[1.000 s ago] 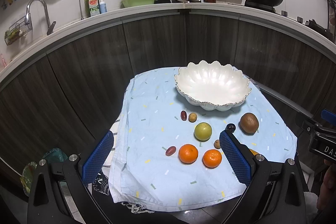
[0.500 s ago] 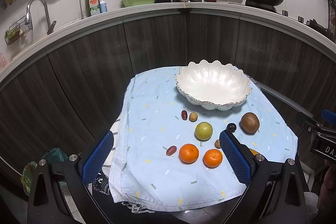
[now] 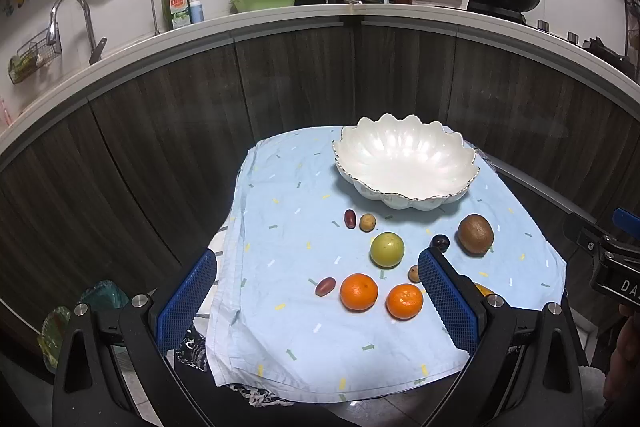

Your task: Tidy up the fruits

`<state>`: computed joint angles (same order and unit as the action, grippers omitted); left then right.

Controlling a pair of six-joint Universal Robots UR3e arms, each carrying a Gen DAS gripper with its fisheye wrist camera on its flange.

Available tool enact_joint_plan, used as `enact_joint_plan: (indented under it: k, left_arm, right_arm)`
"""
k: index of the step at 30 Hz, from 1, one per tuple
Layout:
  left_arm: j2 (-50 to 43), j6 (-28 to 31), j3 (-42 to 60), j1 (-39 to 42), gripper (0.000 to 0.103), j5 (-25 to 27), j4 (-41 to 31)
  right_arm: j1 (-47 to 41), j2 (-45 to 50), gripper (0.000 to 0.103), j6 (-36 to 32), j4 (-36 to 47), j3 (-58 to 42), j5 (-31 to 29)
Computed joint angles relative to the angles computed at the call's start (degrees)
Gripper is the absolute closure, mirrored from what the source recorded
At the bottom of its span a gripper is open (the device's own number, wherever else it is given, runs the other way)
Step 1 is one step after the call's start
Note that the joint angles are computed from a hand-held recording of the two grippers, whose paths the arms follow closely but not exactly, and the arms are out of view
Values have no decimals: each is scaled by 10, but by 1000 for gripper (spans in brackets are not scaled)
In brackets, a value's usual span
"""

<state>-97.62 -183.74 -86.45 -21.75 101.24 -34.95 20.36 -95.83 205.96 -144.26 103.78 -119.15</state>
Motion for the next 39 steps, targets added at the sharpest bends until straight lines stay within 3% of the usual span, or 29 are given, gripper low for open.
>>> enact_joint_plan:
  k: [39]
  left_arm:
    - [7, -3, -4, 2, 1, -3, -7]
  right_arm:
    - [3, 6, 0, -3, 2, -7, -2]
